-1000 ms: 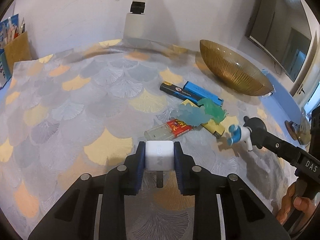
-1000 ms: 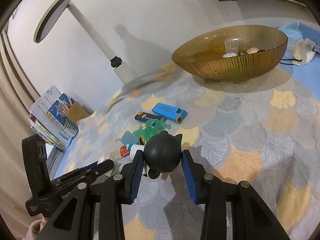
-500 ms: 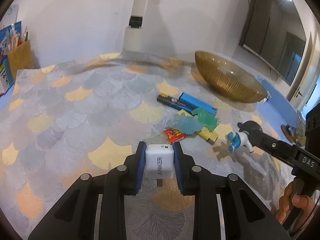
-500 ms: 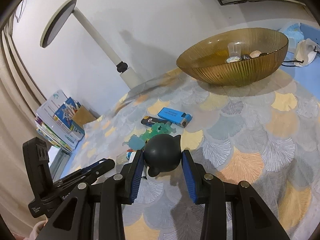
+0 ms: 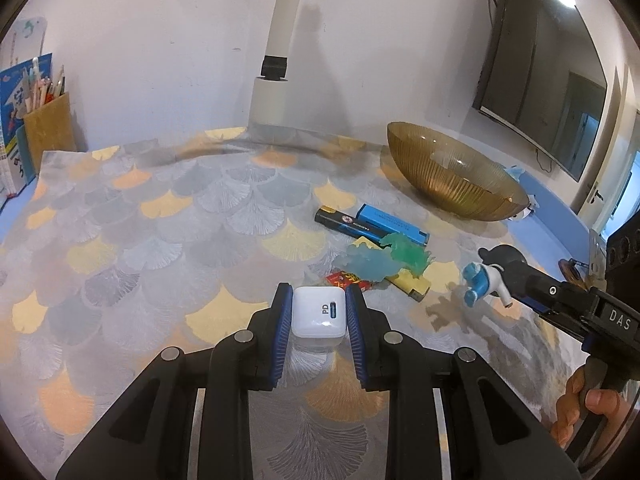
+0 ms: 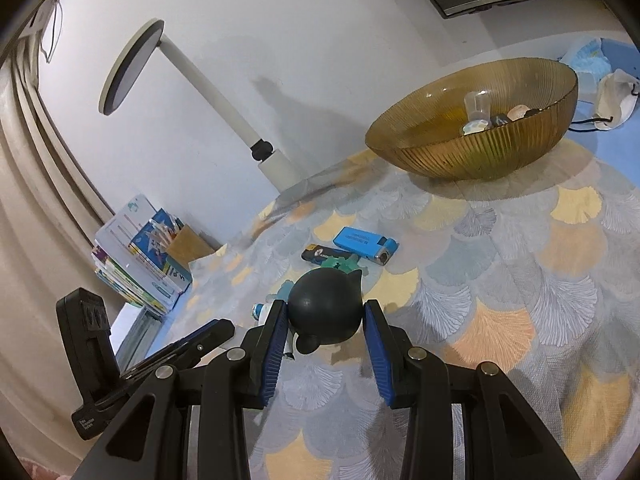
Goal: Organize rigid objects
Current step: 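Carry the charger and black figure into the amber bowl and release both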
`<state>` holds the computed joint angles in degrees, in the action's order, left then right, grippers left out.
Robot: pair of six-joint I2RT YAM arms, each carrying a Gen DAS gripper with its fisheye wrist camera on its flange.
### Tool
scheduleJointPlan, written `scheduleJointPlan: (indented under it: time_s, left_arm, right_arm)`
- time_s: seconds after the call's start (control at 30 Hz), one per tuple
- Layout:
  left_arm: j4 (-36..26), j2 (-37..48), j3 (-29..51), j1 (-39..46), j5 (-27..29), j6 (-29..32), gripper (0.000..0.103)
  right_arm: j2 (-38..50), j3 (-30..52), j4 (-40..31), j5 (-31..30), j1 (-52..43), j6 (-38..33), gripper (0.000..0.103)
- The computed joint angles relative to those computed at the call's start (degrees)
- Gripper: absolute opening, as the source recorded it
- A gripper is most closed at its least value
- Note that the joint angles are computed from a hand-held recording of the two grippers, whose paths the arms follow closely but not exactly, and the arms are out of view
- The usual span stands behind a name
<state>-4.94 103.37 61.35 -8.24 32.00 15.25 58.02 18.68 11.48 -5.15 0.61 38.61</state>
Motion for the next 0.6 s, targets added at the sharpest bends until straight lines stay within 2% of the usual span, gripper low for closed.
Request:
scheduleJointPlan:
  time_s: [0.2, 0.33, 0.47, 0.6]
  left_arm:
    - [-1.3, 0.8, 1.4, -0.3, -1.7, -0.7, 0.024]
    - [-1.8, 0.3, 2.3, -1.9, -3.7, 1.1, 0.024]
    - [-3.1, -0.5, 4.0, -3.3, -3.3, 0.9, 0.024]
    - [-4.0, -1.8, 6.2, -5.5, -2.5, 0.3, 0.024]
  right_arm:
    - [-1.9, -1.3, 0.9, -0.3, -0.4, 0.6, 0.038]
    - [-2.5, -0.1, -0.8, 0.4, 0.7, -0.2, 0.038]
    - [-3.8, 0.7, -1.2, -3.3, -1.7, 0.0, 0.038]
    - [-5.5, 3.5, -4.6, -4.8, -4.5, -1.9, 0.038]
